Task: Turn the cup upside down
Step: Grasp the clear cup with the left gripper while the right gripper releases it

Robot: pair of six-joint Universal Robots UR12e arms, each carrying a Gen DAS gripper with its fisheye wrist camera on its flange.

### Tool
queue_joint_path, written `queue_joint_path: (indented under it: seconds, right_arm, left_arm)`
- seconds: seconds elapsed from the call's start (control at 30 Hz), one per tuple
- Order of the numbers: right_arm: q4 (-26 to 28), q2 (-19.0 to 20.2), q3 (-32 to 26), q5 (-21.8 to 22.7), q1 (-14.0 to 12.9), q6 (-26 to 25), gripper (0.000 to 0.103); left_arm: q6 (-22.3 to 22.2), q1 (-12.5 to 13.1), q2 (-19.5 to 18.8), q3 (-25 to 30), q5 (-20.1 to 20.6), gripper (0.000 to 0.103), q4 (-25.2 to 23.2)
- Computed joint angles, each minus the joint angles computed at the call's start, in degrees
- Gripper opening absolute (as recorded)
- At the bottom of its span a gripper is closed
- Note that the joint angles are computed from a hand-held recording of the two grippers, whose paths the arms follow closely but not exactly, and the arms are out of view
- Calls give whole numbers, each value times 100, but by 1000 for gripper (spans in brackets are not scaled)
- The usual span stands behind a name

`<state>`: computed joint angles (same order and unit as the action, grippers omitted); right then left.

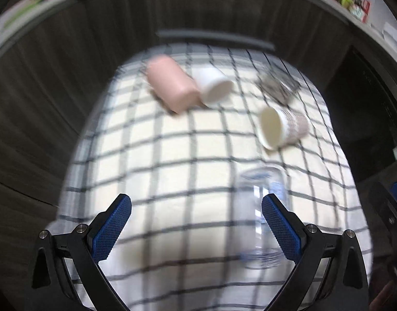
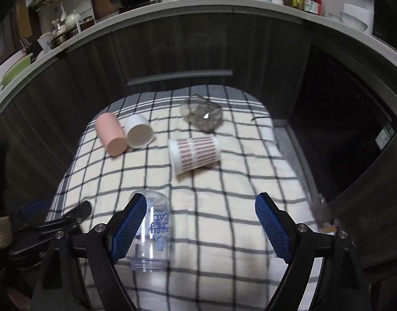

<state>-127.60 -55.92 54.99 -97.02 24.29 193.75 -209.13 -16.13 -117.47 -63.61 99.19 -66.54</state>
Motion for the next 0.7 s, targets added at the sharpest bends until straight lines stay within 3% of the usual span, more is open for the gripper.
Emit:
queue_joint_path:
  seconds: [0.2,0.33,0.47,0.7]
  right_arm:
    - [-161,-111,169,-65,-160,182,86]
    - [-142,-102,187,30,-259,376,86]
    - [-54,-35,149,194,-306,484,86]
    - [46,33,167,531,-370,678,86]
  left_arm:
    - [286,-7,-651,1011,-668,97,-1011]
    - [472,5,-1138,1731,-944,83,-1859]
    - [501,23,-1369,2054,-1176,75,-2199]
    - [634,41,-1548,2330,-1304,75,-2459]
